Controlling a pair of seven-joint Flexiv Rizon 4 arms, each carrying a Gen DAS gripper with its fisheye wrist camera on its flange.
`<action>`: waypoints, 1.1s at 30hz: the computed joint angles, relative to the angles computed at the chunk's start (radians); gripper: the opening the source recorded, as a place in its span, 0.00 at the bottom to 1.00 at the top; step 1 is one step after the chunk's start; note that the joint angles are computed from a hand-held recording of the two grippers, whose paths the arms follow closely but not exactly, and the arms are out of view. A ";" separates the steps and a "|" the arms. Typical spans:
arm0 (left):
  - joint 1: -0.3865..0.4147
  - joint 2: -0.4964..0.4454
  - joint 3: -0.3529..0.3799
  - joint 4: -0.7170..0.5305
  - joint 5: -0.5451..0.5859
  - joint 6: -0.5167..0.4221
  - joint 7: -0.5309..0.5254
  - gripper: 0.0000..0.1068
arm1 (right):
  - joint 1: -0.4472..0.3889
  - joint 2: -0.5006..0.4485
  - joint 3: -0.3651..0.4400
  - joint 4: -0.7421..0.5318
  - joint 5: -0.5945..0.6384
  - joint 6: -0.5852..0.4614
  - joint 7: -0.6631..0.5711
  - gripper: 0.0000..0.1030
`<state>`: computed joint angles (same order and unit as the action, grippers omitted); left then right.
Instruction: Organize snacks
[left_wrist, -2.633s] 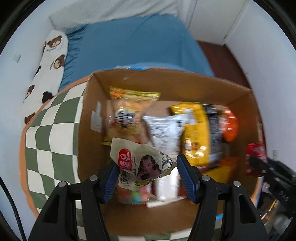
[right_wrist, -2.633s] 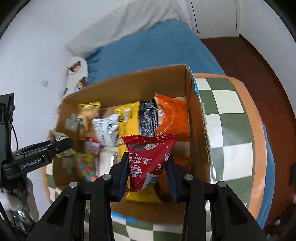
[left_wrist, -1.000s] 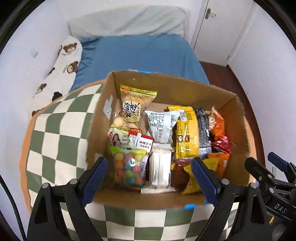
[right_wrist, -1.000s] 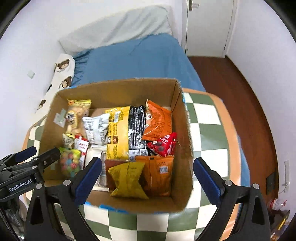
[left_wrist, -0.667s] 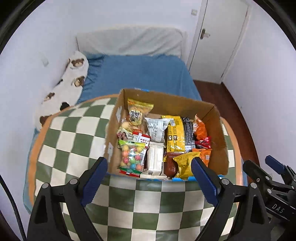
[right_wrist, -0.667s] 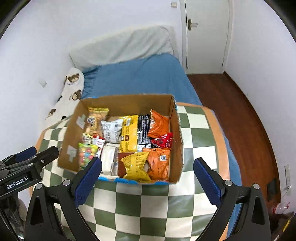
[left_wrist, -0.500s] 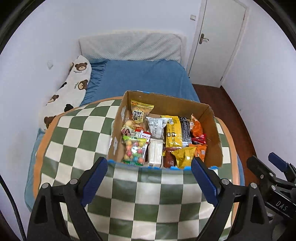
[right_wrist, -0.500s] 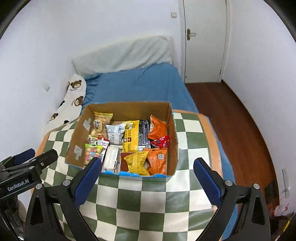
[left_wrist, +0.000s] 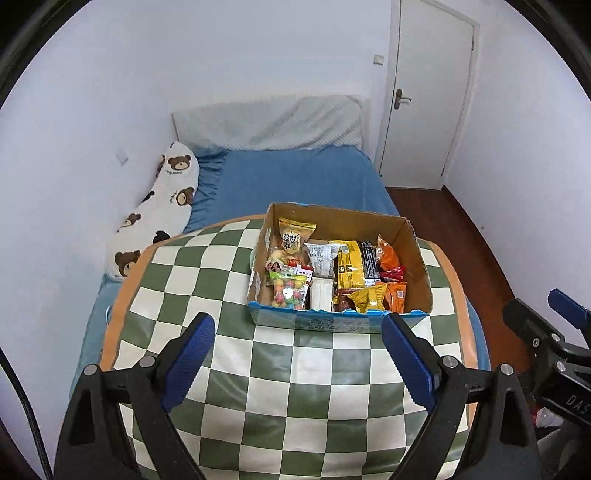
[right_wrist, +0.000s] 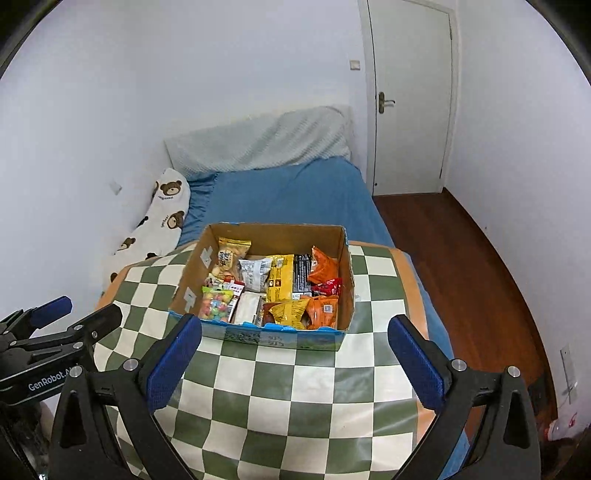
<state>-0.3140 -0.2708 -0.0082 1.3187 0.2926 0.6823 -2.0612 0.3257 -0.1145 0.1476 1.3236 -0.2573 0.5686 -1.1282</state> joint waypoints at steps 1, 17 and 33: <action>-0.004 0.006 0.002 0.004 0.007 -0.001 -0.007 0.87 | 0.001 0.009 0.002 0.004 -0.003 -0.001 -0.001 1.00; -0.014 -0.013 -0.002 -0.015 0.041 -0.005 -0.044 0.96 | -0.005 0.011 -0.001 0.004 -0.011 -0.022 0.002 1.00; -0.030 -0.202 0.037 -0.190 0.020 -0.055 -0.012 0.96 | -0.010 -0.139 -0.044 -0.067 -0.035 -0.010 0.023 1.00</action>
<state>-0.3438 -0.4732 0.0290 1.1290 0.3126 0.6271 -2.0727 0.3157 -0.2538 0.1039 1.2570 -0.2920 0.5590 -1.1049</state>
